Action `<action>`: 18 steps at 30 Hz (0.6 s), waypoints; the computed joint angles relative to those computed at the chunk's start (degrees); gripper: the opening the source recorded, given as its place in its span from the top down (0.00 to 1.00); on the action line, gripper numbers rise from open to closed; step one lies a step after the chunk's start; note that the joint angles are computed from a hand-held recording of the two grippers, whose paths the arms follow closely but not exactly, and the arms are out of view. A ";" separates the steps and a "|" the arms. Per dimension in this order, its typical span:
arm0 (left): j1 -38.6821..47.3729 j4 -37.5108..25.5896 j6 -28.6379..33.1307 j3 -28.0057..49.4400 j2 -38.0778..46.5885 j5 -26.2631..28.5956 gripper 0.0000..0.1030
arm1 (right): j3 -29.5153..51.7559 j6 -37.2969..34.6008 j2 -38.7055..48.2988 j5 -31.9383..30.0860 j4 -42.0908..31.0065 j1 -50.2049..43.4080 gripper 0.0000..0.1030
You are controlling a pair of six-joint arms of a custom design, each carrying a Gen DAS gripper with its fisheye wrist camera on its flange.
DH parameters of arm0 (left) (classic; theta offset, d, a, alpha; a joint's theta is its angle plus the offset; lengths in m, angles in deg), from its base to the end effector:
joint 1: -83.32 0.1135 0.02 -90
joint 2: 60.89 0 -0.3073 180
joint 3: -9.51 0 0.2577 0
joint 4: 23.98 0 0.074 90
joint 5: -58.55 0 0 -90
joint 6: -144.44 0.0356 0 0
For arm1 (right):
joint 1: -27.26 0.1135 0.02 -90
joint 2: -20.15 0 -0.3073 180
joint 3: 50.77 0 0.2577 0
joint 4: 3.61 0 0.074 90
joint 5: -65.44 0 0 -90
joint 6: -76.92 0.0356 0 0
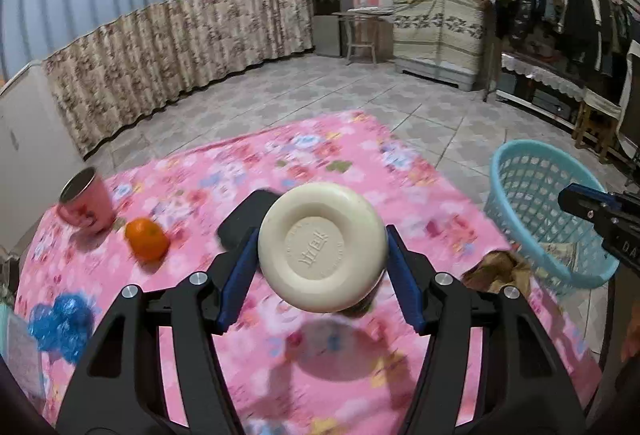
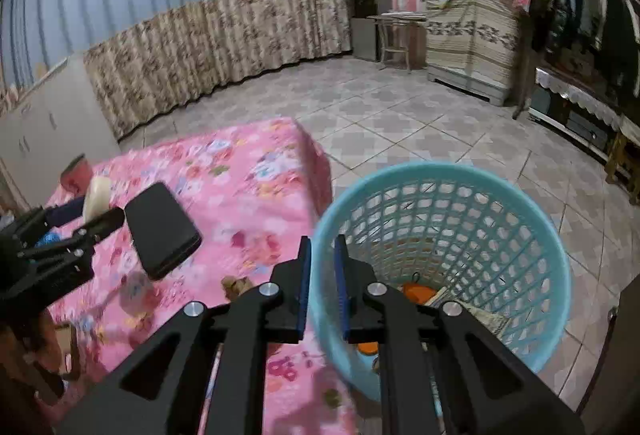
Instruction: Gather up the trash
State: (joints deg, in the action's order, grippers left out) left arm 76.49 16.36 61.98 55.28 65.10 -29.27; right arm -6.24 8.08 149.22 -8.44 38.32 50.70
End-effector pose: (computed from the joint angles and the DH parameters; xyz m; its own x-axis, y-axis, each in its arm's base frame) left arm 0.3260 -0.0404 0.0379 -0.6117 0.2053 -0.7640 0.2301 0.9702 0.0765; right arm 0.2955 0.1174 0.0223 -0.6495 0.0964 -0.7542 0.0427 0.9950 0.0904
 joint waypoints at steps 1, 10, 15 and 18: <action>1.10 0.35 0.28 -0.66 0.02 0.42 0.41 | 0.46 0.15 0.52 1.15 -0.09 1.36 0.59; 8.52 2.36 2.81 -5.12 -1.29 3.08 0.41 | 7.36 0.94 5.42 1.84 -7.83 6.86 0.46; 9.45 2.54 3.42 -5.75 -1.80 3.17 0.41 | 10.09 1.90 7.82 1.17 -11.07 7.55 0.52; 9.33 2.89 3.48 -5.87 -1.73 3.19 0.41 | 9.80 2.26 7.84 0.43 -10.62 7.58 0.62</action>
